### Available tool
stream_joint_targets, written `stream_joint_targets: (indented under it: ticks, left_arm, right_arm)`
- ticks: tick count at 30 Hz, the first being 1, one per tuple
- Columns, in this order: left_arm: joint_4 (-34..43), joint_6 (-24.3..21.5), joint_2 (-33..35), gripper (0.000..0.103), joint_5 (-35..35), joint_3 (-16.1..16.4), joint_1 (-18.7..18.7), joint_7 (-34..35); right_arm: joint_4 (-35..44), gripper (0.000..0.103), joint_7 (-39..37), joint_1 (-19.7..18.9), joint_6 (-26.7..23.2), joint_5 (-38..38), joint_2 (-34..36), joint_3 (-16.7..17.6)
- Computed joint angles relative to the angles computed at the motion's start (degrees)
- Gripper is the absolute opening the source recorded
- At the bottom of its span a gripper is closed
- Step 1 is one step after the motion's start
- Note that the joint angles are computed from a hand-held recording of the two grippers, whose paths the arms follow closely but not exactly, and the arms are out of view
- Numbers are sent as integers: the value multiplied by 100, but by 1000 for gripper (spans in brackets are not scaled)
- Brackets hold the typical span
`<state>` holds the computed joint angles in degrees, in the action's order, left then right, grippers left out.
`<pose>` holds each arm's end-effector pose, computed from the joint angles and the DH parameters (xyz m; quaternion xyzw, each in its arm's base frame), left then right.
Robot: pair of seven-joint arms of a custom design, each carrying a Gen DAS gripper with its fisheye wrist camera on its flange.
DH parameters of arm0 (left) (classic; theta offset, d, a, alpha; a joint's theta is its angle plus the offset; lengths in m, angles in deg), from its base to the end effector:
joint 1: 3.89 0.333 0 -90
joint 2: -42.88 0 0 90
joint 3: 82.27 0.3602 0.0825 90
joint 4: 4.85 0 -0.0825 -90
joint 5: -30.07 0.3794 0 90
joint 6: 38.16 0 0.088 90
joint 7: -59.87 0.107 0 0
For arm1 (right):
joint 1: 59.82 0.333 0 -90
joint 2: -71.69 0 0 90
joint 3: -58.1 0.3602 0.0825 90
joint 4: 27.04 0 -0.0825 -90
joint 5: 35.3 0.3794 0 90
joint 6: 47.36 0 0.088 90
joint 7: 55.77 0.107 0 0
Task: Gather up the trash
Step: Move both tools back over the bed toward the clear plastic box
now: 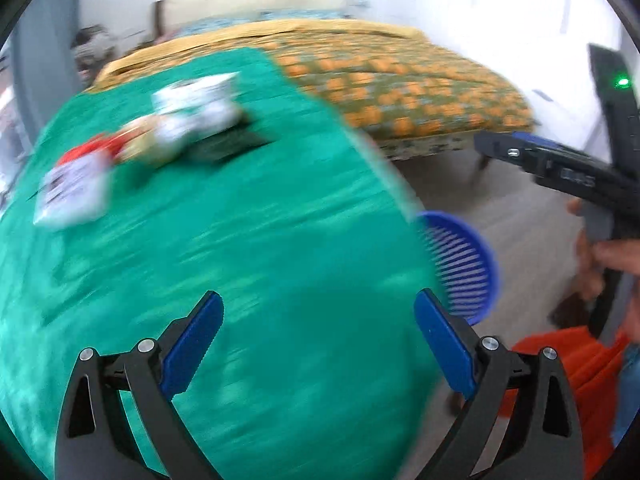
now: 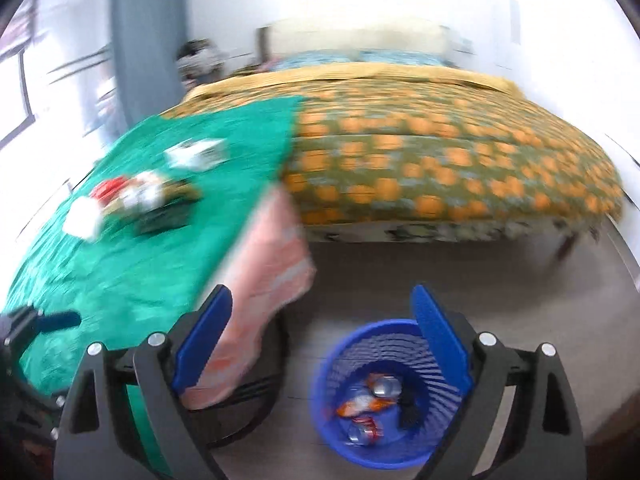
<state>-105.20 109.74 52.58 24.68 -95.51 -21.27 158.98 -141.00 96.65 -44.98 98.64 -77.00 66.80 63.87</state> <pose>0.5756 -0.3246 0.5937 -0.4344 0.8381 -0.2996 0.1383 0.5303 0.2111 0.6168 -0.5604 0.7192 -0.3034 0.2769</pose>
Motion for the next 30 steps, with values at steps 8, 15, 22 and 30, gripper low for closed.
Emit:
stream_joint_targets:
  ticks: [8,15,22,30]
  left_arm:
    - [-227,-7,-154,95,428,421,477,-779]
    - [865,-207,636,95,959,618,489,-1574]
    - [2968,-1158,1944,95,1623,985,98,-2369]
    - [2767,-1274,1755,96,1481,1076,500,-2787]
  right_arm:
    - [1295,92,-1027,694,49,616,1296,125]
    - [1967,92,-1675,1154,-223,766,1976,-69]
    - [2184,92,-1937,1355,-292,807,2165,-188]
    - [2202,92,-2094,1329,-304,911,2161,-239]
